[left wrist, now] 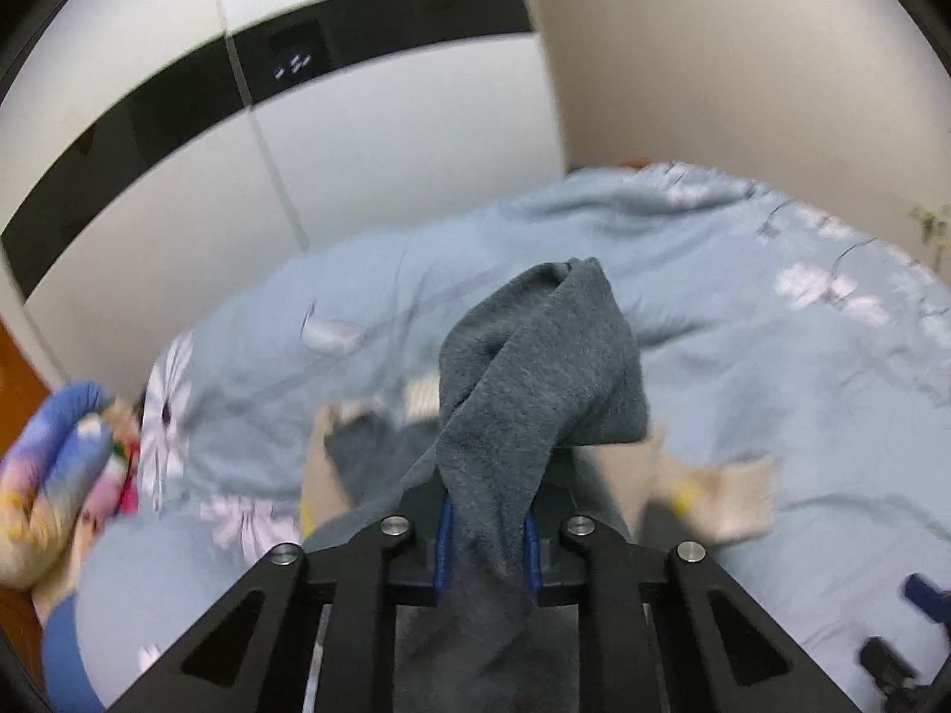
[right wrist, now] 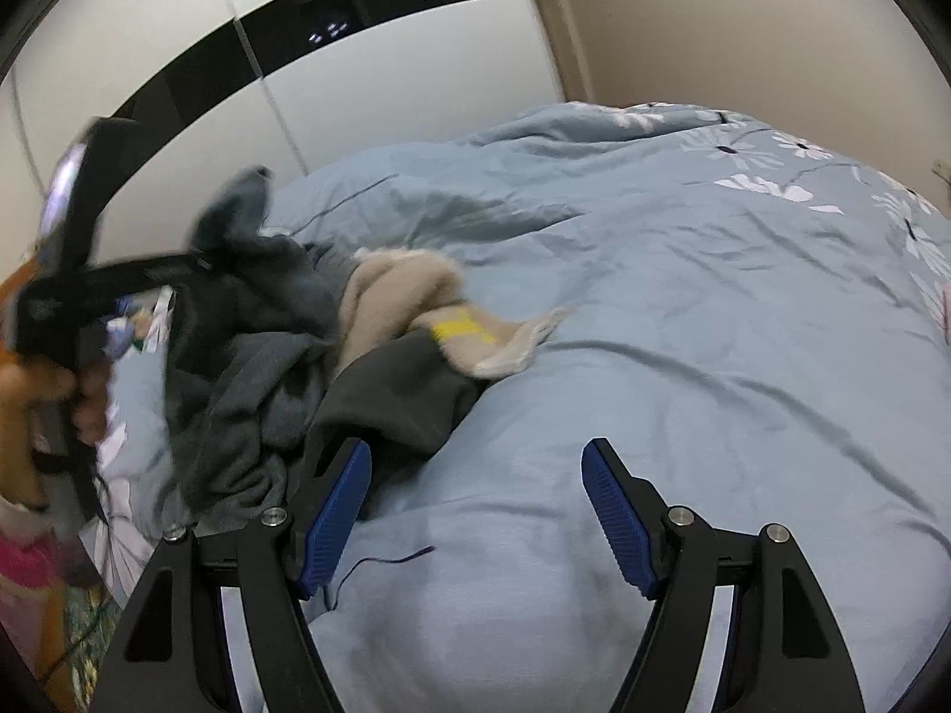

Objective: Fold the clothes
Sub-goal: 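Grasp the grey hoodie with the left tool and lift it off the pile, then lower the hoodie flat onto the duvet beside the olive-green stack, left tool holding cuff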

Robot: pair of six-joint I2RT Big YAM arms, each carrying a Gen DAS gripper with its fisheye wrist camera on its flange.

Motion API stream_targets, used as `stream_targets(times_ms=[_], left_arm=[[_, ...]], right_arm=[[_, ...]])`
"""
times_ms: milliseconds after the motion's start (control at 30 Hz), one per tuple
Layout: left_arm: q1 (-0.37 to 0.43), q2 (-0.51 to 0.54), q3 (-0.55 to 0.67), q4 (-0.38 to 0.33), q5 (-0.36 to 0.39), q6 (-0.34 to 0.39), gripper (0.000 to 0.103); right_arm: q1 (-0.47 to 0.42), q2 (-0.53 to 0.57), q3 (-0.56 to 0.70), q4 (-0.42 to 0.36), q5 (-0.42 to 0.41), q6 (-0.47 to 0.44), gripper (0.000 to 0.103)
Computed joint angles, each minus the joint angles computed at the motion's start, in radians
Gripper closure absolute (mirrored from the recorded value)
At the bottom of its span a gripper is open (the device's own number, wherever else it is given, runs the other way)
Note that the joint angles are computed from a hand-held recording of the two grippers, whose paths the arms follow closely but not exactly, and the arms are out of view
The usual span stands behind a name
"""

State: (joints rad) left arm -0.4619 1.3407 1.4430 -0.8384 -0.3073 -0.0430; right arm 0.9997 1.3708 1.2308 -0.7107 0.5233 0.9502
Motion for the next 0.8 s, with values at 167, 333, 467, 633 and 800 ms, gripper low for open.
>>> stream_targets(times_ms=[167,333,467,633,800], left_arm=[[-0.09,0.05,0.233,-0.053,0.095,0.002,0.086],[-0.231,0.141,0.486,-0.066,0.196,0.017,0.086],[-0.289,0.187,0.652,-0.031,0.392,-0.07,0.086],[-0.29,0.228,0.707,-0.01,0.448,-0.131,0.086],[-0.233,0.256,0.567,-0.082,0.462,-0.194,0.086]], right_arm=[[-0.018,-0.123,-0.111,0.044,0.049,0.104,0.028],[-0.021,-0.247,-0.205,0.031,0.145,0.217,0.028],[0.004,-0.336,-0.251,-0.043,0.295,0.338,0.028],[0.044,-0.427,-0.281,-0.226,0.47,0.564,0.028],[0.028,-0.437,-0.288,-0.35,0.456,0.726,0.028]])
